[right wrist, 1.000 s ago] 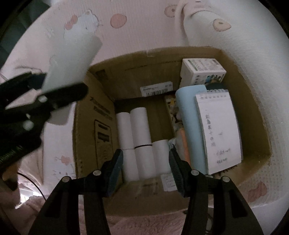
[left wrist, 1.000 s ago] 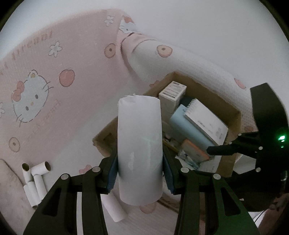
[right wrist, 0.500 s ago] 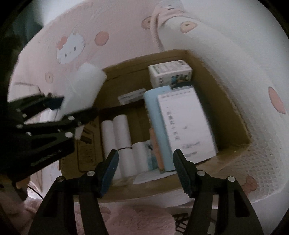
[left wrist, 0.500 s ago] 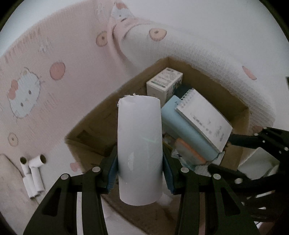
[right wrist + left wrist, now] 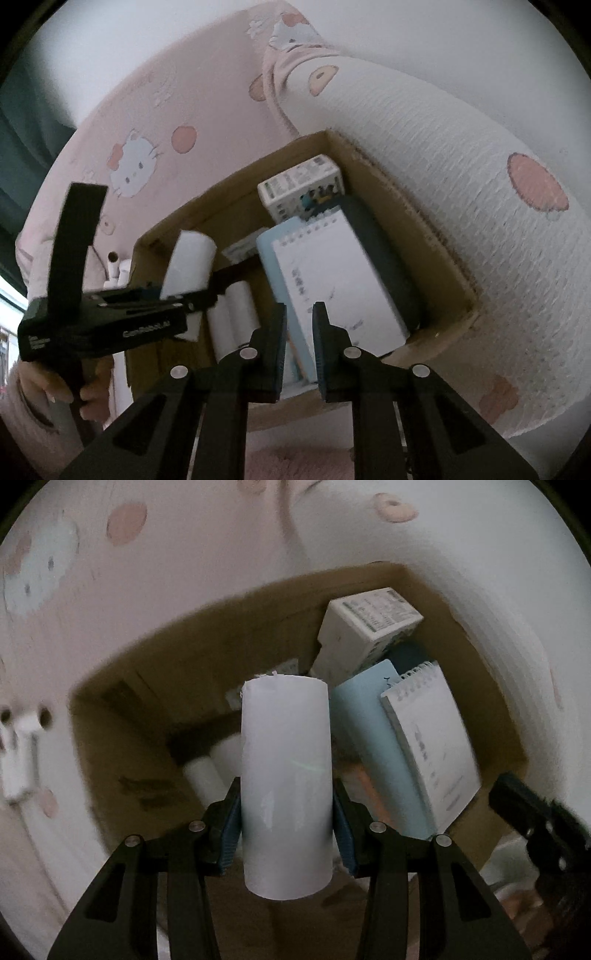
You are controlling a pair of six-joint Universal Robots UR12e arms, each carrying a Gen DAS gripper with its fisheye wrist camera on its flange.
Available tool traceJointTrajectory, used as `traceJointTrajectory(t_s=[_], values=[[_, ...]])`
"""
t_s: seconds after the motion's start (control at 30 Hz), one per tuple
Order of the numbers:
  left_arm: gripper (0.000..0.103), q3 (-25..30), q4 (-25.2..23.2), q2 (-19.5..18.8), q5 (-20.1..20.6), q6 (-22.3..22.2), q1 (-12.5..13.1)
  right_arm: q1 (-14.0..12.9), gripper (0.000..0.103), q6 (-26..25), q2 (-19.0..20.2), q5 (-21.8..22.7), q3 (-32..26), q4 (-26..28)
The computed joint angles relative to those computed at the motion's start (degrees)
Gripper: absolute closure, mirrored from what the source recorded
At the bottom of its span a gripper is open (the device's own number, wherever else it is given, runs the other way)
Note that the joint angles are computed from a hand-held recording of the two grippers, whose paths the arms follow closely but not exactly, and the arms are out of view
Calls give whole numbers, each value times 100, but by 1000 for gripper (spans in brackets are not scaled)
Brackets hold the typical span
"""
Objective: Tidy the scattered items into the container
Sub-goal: 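Lower the left gripper's tube into the box beside the others and open it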
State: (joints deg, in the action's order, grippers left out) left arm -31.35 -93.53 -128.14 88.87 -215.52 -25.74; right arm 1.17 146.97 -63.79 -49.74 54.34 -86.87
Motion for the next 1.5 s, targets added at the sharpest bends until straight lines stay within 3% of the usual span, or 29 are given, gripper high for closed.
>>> traceJointTrajectory(t_s=[0.1, 0.2, 0.37, 0.63, 0.73, 0.77, 0.9, 1.23, 1.37, 1.5], values=[[55, -30, 7, -53, -408, -524, 83, 36, 92, 116, 45, -85, -40, -167], [55, -134, 54, -78, -552, -1103, 131, 61, 92, 87, 97, -102, -114, -190], [55, -748, 550, 93, -846, -1972, 226, 102, 92, 102, 169, -222, -212, -292], [55, -1500, 1376, 265, -1385, -2935, 397, 125, 91, 62, 233, -187, -320, -455], [55, -1565, 1299, 262, -1378, -3121, 411, 144, 91, 3, 249, -175, -361, -476], [55, -1738, 1523, 316, -1502, -3232, 433, 154, 91, -11, 253, -205, -375, -492], [55, -1907, 1695, 353, -1660, -3361, 450, 201, 91, -39, 224, -401, -351, -662], [55, -1546, 1177, 234, -1628, -3099, 416, 197, 91, -69, 215, -350, -426, -537], [55, -1045, 561, 47, -1427, -2770, 354, 181, 91, 38, 240, -355, -479, -483], [55, -979, 485, 32, -1399, -2888, 329, 169, 91, 102, 255, -346, -507, -490]])
